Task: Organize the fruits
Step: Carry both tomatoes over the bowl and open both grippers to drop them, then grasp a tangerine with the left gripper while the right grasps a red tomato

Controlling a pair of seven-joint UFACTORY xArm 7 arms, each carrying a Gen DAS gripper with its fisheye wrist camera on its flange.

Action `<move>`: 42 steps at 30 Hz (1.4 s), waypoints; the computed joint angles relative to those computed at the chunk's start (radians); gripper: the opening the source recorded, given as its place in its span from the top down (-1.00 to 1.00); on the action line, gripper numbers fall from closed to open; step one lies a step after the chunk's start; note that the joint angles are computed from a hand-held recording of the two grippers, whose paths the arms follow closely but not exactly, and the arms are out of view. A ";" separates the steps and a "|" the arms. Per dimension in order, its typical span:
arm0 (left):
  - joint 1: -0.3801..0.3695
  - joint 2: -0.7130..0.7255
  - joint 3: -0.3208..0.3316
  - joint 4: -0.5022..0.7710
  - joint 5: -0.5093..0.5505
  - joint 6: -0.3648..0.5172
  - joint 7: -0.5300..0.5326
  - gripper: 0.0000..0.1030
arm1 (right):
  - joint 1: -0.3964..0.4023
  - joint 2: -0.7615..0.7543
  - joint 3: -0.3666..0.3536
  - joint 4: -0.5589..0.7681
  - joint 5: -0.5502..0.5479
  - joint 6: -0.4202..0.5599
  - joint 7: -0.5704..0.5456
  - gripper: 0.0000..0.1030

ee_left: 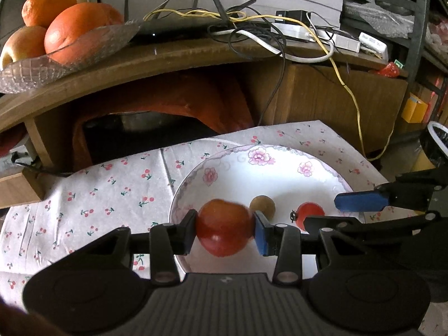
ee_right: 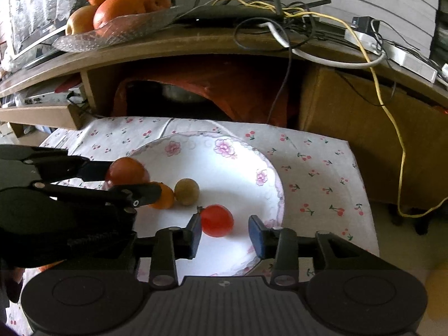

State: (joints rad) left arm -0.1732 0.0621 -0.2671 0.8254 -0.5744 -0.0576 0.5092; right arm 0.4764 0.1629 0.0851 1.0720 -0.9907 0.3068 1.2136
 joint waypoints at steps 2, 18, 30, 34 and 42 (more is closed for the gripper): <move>-0.008 -0.002 0.012 -0.001 0.021 0.004 -0.022 0.10 | 0.000 -0.003 -0.001 -0.002 -0.002 0.002 0.003 0.19; -0.081 -0.112 0.088 -0.045 -0.133 0.010 0.071 0.09 | -0.031 -0.088 0.040 -0.056 -0.075 -0.005 0.081 0.07; -0.157 -0.340 0.228 -0.251 0.036 0.108 -0.024 0.08 | -0.049 -0.185 0.126 -0.170 0.036 -0.046 -0.059 -0.07; -0.172 -0.431 0.281 -0.338 0.101 0.147 -0.030 0.07 | -0.050 -0.193 0.146 -0.195 0.089 -0.053 -0.124 -0.09; -0.246 -0.479 0.395 -0.435 0.193 0.155 -0.026 0.07 | -0.040 -0.160 0.151 -0.195 0.139 -0.049 -0.189 -0.20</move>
State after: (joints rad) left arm -0.4196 -0.4173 0.1283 0.3902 -0.3809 0.0970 0.4828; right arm 0.4367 0.0024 0.2358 0.8767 -0.8517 0.2581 1.0244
